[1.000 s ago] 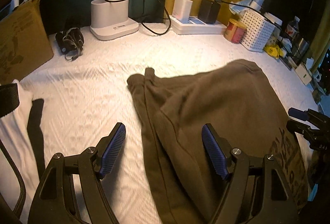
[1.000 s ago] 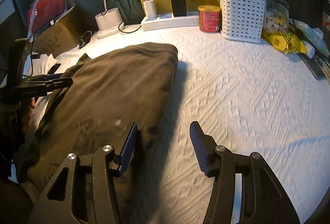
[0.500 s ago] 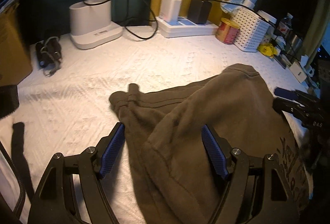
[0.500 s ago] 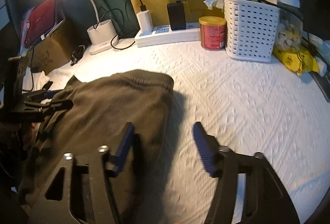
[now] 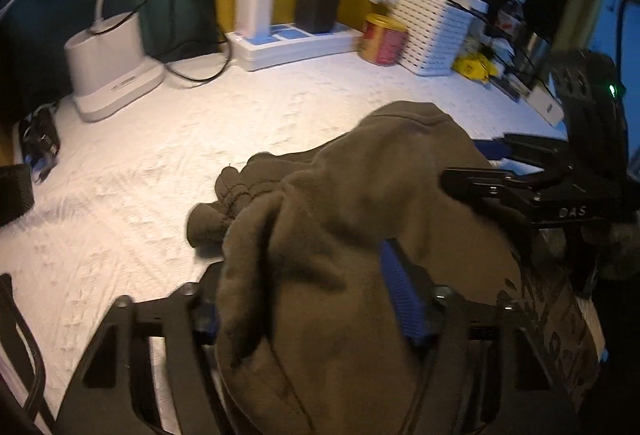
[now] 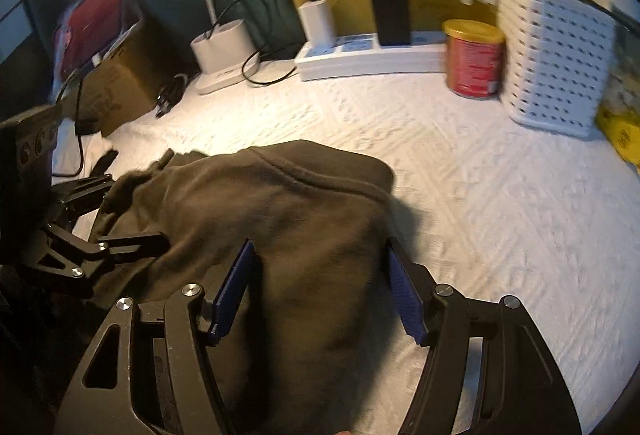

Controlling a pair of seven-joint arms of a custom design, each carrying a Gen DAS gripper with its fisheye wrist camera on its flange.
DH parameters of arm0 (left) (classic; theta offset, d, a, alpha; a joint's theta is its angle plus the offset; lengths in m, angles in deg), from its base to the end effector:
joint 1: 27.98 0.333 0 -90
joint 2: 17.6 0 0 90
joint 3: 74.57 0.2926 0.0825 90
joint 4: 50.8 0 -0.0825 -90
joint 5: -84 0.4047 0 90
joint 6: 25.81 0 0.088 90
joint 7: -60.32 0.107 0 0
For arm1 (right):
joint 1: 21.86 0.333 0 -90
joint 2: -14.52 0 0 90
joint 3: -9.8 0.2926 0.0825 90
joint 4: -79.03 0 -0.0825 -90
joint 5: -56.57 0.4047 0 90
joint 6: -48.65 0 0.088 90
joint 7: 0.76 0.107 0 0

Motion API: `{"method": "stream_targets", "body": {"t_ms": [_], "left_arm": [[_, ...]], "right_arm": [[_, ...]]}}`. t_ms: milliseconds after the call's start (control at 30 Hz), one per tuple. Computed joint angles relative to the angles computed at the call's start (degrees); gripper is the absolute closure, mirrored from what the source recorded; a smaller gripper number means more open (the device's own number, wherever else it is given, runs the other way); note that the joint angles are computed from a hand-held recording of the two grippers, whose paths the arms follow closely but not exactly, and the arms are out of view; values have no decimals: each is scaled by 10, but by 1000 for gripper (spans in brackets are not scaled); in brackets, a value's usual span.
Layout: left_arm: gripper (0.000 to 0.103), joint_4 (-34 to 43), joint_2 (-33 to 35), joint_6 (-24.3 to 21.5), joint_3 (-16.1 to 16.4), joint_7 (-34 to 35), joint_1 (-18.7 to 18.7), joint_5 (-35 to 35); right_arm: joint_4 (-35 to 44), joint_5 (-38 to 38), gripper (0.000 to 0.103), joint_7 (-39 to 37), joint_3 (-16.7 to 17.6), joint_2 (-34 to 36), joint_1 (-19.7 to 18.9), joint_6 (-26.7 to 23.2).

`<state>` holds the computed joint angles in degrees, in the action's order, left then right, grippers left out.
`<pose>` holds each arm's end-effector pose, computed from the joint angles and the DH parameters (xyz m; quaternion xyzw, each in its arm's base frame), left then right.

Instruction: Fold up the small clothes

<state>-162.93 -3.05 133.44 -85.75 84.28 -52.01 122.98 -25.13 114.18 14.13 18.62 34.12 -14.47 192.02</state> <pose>0.5209 -0.3945 0.3735 -0.6644 0.6722 -0.2886 0.1528 0.6518 0.1763 0.3530 -0.8563 0.3291 -0.0391 0.3962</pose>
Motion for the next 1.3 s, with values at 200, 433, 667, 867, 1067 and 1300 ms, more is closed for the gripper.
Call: {"method": "stream_targets", "body": {"t_ms": [200, 433, 667, 867, 1067, 1300], "left_arm": [[57, 23, 16, -11, 5, -18, -12, 14], [76, 41, 30, -16, 7, -19, -20, 22], [82, 47, 28, -34, 9, -36, -29, 38], [83, 46, 24, -36, 6, -50, -34, 50], [84, 48, 19, -47, 0, -55, -40, 57], [84, 49, 11, -58, -3, -76, -51, 79]], "right_arm": [[-1, -7, 34, 0, 4, 1, 9, 16], [-16, -10, 50, -22, 8, -7, 14, 28], [-30, 0, 82, -51, 10, -19, 17, 17], [-50, 19, 84, -66, 6, -35, 21, 21], [-78, 42, 85, -77, 0, -60, 25, 23], [-115, 75, 85, -104, -13, -97, 30, 17]]}}
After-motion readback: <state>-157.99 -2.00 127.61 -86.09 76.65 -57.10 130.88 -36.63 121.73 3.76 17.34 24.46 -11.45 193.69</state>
